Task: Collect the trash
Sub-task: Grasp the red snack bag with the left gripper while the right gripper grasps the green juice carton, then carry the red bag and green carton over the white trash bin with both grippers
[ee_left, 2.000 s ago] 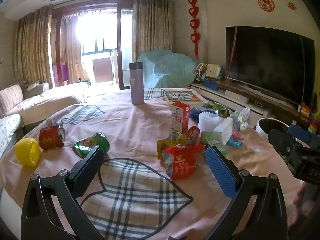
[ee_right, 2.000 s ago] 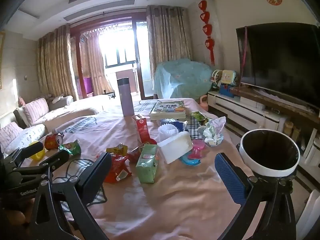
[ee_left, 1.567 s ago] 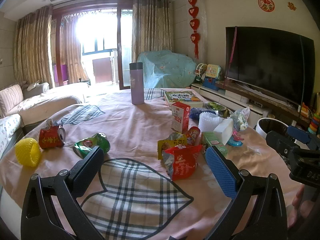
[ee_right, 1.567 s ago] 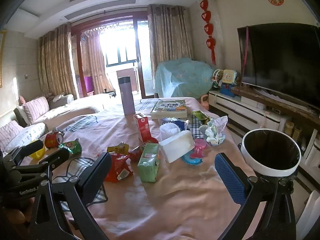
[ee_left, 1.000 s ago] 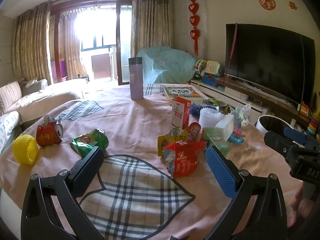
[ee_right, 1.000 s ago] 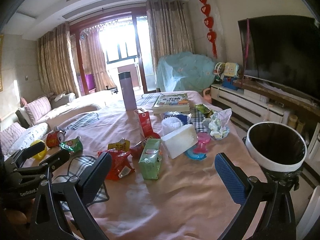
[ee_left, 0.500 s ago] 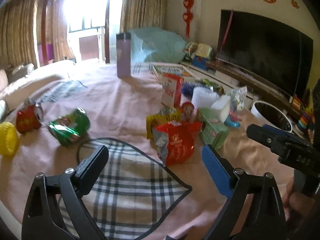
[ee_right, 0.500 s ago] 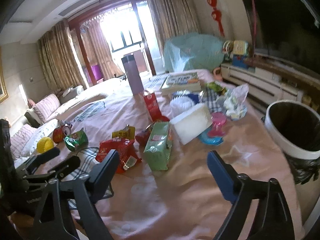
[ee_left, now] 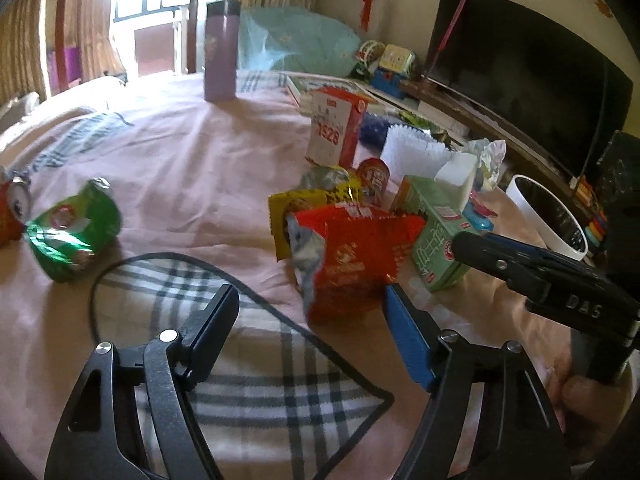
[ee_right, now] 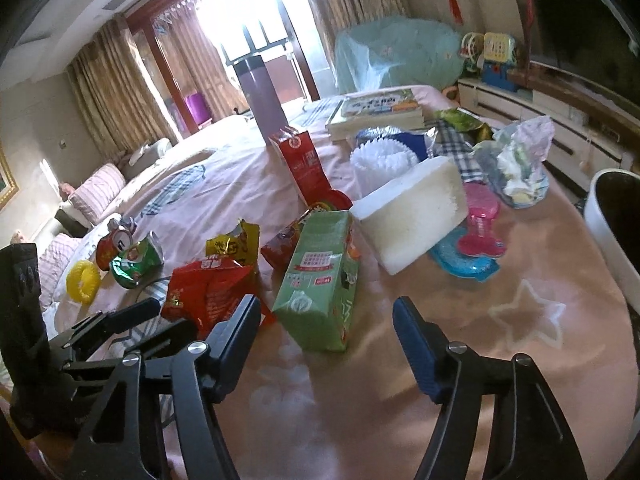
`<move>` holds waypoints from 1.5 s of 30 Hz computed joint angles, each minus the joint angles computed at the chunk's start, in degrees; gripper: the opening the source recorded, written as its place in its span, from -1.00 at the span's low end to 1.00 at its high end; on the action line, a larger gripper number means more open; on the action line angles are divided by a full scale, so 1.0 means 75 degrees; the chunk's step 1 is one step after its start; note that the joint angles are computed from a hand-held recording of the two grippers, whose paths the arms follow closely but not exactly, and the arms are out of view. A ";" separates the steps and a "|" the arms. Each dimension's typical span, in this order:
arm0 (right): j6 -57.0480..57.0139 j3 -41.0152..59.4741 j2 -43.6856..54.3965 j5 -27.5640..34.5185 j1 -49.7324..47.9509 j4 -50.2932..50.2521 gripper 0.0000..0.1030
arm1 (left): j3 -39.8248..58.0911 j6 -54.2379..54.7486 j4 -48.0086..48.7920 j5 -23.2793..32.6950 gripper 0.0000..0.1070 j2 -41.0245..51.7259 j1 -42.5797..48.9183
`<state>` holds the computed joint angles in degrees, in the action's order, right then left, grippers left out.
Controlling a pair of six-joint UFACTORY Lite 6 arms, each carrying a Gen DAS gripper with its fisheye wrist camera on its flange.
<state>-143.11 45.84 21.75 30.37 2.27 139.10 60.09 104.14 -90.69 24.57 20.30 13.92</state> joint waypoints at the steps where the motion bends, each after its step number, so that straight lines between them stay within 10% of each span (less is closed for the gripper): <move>1: 0.0135 0.0169 0.0134 -0.0077 0.0026 -0.0109 0.28 | 0.0117 -0.0216 0.0221 0.0090 0.33 0.0105 -0.0004; 4: 0.0714 0.0673 0.0581 -0.0255 -0.0013 -0.0711 0.12 | 0.0444 -0.0705 0.0766 0.0264 -0.10 0.0396 -0.0086; 6: 0.1171 0.0900 0.0806 -0.0261 -0.0064 -0.1161 -0.35 | 0.0668 -0.1077 0.1180 0.0472 -0.49 0.0586 -0.0070; 10: 0.1126 0.0690 0.0691 -0.0052 -0.0197 -0.1261 -0.37 | 0.0701 -0.1213 0.1341 0.0815 -0.93 0.0631 -0.0021; 15: 0.1349 0.0148 0.0198 0.0299 -0.0554 -0.1646 -0.38 | 0.0317 -0.1118 0.1231 0.0707 -0.86 0.0173 -0.0008; 18: 0.1388 -0.0200 -0.0110 0.0506 -0.0762 -0.1783 -0.38 | 0.0084 -0.0986 0.0954 0.0578 0.03 -0.0098 0.0054; 22: 0.1370 -0.0635 -0.0536 0.0733 -0.0897 -0.1908 -0.38 | 0.0076 -0.0671 0.0549 -0.0017 0.23 -0.0198 -0.0265; 27: 0.1374 -0.1105 -0.1086 0.0889 -0.1016 -0.1991 -0.38 | 0.0519 -0.0256 0.0048 -0.0803 0.22 0.0245 -0.0850; 30: 0.1553 -0.1285 -0.1345 0.0991 -0.1338 -0.2274 -0.38 | 0.0741 -0.0418 0.0332 -0.0842 -0.37 0.0469 -0.0999; 34: 0.1680 -0.1619 -0.1773 0.1185 -0.1828 -0.2577 -0.38 | 0.0419 -0.0164 0.0158 -0.0599 -0.65 0.0195 -0.1018; 45: 0.2031 -0.1880 -0.2087 0.2017 -0.3675 -0.3698 -0.38 | -0.0435 -0.0844 0.0701 0.0215 -0.66 -0.1162 -0.1854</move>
<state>-127.88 31.75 6.09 45.50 -25.29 111.37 56.83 97.81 -85.43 26.18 11.58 0.02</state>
